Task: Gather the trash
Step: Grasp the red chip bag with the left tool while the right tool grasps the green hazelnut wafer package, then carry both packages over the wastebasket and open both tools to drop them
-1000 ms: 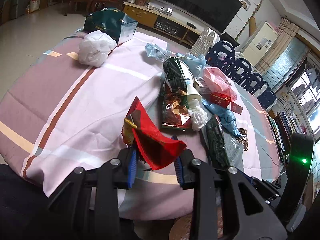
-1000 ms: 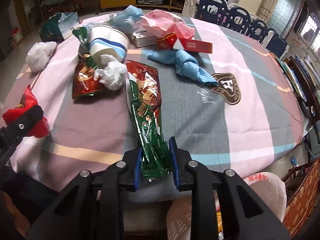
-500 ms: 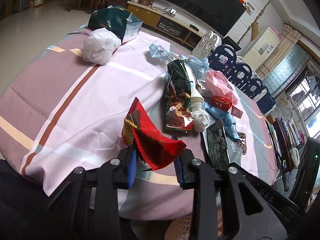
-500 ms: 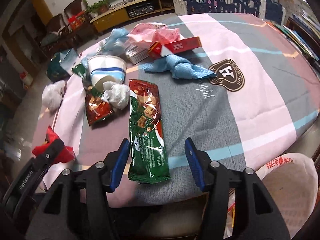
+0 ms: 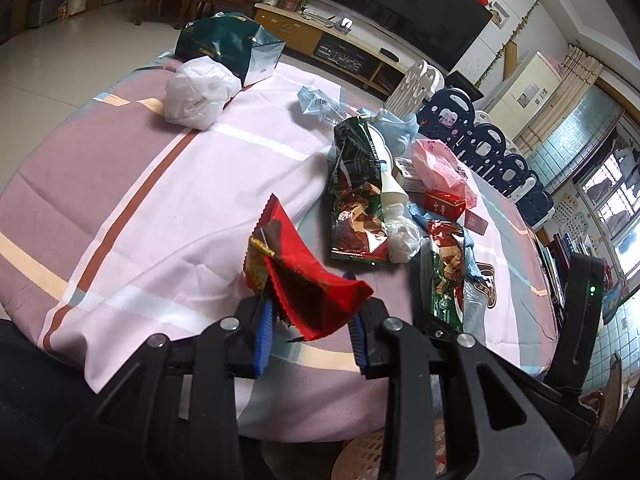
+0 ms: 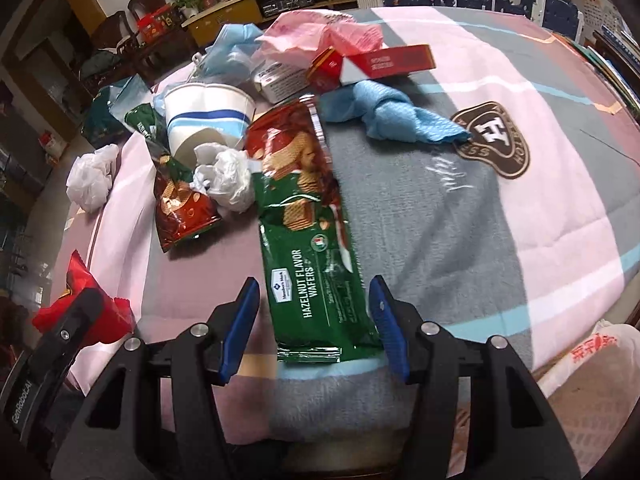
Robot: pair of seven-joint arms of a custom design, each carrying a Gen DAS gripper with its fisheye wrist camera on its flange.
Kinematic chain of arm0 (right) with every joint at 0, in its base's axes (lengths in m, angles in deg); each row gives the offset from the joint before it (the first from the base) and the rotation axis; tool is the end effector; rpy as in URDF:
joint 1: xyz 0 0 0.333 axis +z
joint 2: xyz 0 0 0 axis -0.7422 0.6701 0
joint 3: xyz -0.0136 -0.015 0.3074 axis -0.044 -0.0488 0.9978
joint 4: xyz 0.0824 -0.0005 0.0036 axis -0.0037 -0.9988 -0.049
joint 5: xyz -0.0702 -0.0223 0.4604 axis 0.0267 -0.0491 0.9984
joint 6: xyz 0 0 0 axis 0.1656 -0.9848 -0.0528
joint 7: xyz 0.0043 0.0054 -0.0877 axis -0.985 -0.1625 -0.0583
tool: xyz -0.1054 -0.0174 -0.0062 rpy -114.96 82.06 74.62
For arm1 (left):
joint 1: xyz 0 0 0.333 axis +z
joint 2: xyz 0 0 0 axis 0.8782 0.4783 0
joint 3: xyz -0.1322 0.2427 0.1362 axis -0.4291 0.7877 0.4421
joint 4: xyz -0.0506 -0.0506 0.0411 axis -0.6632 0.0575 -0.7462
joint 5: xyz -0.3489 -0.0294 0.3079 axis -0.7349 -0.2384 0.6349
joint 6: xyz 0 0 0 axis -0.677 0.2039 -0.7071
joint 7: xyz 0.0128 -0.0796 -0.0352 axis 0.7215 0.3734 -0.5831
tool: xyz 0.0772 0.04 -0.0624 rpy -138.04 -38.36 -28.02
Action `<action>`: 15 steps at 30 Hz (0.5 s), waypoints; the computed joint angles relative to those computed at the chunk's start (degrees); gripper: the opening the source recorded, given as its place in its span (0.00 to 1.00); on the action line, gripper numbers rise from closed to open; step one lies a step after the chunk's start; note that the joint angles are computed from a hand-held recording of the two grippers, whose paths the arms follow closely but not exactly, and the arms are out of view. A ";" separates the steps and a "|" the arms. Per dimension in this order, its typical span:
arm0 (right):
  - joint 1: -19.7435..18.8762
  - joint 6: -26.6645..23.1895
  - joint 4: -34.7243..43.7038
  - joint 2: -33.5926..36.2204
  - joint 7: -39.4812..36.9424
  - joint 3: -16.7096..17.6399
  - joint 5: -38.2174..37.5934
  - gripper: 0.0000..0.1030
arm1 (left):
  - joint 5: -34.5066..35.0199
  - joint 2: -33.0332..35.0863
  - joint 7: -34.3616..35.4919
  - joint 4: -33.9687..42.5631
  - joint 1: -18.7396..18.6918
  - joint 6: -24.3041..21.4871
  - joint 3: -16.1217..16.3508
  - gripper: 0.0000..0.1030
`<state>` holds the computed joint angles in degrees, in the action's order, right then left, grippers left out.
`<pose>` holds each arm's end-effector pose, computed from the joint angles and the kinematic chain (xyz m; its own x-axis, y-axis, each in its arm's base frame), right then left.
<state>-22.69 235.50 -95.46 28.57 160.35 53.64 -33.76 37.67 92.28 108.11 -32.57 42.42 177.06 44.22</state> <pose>0.6472 0.3872 0.3290 -0.2565 -0.9385 -0.2311 -0.8385 0.3350 -0.4298 0.6518 -0.4071 0.3366 -0.0091 -0.9176 0.3975 -0.7937 -0.2351 -0.5610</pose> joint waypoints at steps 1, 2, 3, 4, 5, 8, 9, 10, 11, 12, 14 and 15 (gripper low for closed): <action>-0.04 0.08 0.11 0.17 -0.29 0.09 0.04 0.55 | -0.05 -0.01 0.05 -0.03 0.02 -0.02 -0.05 0.32; 0.08 -0.16 0.32 0.32 -0.54 0.07 -0.16 0.55 | -0.12 0.02 0.12 -0.01 0.05 -0.03 -0.11 0.32; 0.34 -0.60 0.63 0.48 -0.68 -0.09 -0.63 0.55 | -0.12 0.03 0.13 0.03 0.01 -0.06 -0.08 0.32; 0.48 -1.01 0.82 0.57 -0.92 -0.18 -0.96 0.55 | -0.05 0.00 0.06 0.00 -0.06 -0.01 0.02 0.32; 0.59 -1.27 0.89 0.58 -0.98 -0.27 -1.20 0.55 | 0.01 0.01 0.07 0.00 -0.09 0.01 0.06 0.32; 0.77 -1.36 0.83 0.56 -1.28 -0.50 -1.97 0.42 | 0.12 -0.02 0.14 0.03 -0.18 -0.13 0.12 0.32; 1.20 -2.17 1.12 0.64 -1.39 -0.79 -2.89 0.38 | 0.12 -0.01 0.12 0.05 -0.19 -0.16 0.14 0.32; 1.63 -2.66 1.35 0.72 -1.13 -1.06 -3.75 0.35 | 0.12 -0.01 0.11 0.05 -0.19 -0.16 0.14 0.32; 1.80 -2.77 1.22 0.51 -0.88 -1.18 -4.21 0.29 | 0.14 0.01 0.19 0.07 -0.17 -0.14 0.11 0.32; 1.93 -3.05 1.17 0.33 -0.75 -1.18 -4.50 0.27 | 0.21 0.00 0.17 0.07 -0.22 -0.17 0.17 0.32; 2.65 -4.37 1.23 -0.17 -0.03 -1.52 -5.93 0.25 | 0.33 0.12 0.43 0.25 -0.24 -0.27 0.16 0.32; 3.13 -4.86 1.13 -0.56 0.55 -1.80 -7.11 0.25 | 0.44 0.09 0.39 0.22 -0.33 -0.22 0.25 0.32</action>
